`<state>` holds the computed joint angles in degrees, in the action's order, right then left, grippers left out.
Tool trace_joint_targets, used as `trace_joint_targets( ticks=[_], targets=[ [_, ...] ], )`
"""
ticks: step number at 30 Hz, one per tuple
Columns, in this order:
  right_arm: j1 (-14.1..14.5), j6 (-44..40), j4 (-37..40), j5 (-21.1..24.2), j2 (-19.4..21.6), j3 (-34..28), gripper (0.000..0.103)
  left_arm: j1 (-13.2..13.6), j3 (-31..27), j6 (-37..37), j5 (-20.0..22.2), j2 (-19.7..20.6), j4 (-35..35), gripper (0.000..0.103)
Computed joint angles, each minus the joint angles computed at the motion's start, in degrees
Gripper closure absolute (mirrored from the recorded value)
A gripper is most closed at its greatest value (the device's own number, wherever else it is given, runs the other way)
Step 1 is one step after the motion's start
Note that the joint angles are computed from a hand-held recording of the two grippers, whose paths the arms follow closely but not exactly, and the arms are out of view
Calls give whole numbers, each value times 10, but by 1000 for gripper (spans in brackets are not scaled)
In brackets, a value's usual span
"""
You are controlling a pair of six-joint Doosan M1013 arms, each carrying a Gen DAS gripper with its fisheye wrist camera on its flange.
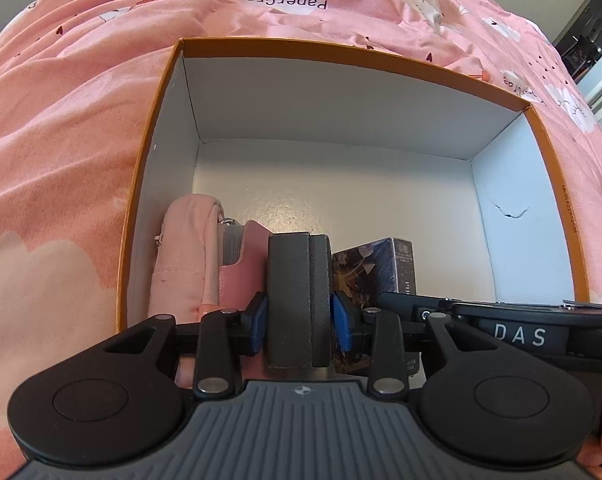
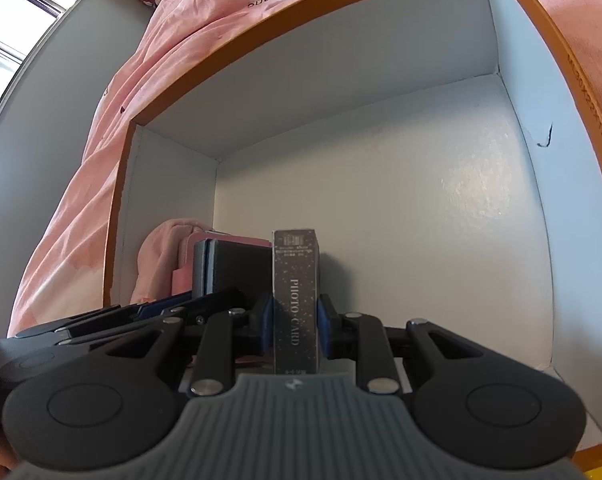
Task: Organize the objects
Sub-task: 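Carry the grey case and PHOTO CARD box over the orange box and lower them, then set the grey case and PHOTO CARD box upright beside the pink items, open both tools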
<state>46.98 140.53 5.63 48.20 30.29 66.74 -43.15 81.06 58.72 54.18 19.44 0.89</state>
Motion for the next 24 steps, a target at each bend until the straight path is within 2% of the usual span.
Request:
trace_joint_targets(
  ticks=[1, 3, 5, 6, 10, 13, 15, 20, 22, 24],
  targets=[
    [0, 1, -2, 1, 0, 0, 79, 3, -3, 8, 4, 1, -13, 63],
    [-1, -6, 2, 11, 3, -7, 79, 14, -10, 54, 13, 0, -56, 51],
    [-1, -16, 1, 29, 9, -19, 79, 22, -6, 80, 5, -10, -76, 44],
    [0, -20, -1, 35, 11, -23, 79, 23, -5, 84, 4, -14, -75, 43],
    [4, -21, -19, 46, 18, -33, 79, 39, 6, 99, 1, -26, -111, 50],
    [3, -27, -17, 48, 21, -36, 78, 46, 8, 102, 8, -23, -127, 62],
    [4, -39, -17, 58, 26, -46, 78, 43, 3, 85, 21, -18, -108, 74],
    [6, -47, -24, 71, 34, -60, 78, 30, -5, 72, 36, -12, -54, 75],
    [6, -48, -25, 69, 33, -59, 78, 16, -12, 74, 46, -9, -10, 72],
    [6, -51, -22, 70, 32, -58, 78, 0, -18, 81, 57, -5, 29, 60]
  ],
)
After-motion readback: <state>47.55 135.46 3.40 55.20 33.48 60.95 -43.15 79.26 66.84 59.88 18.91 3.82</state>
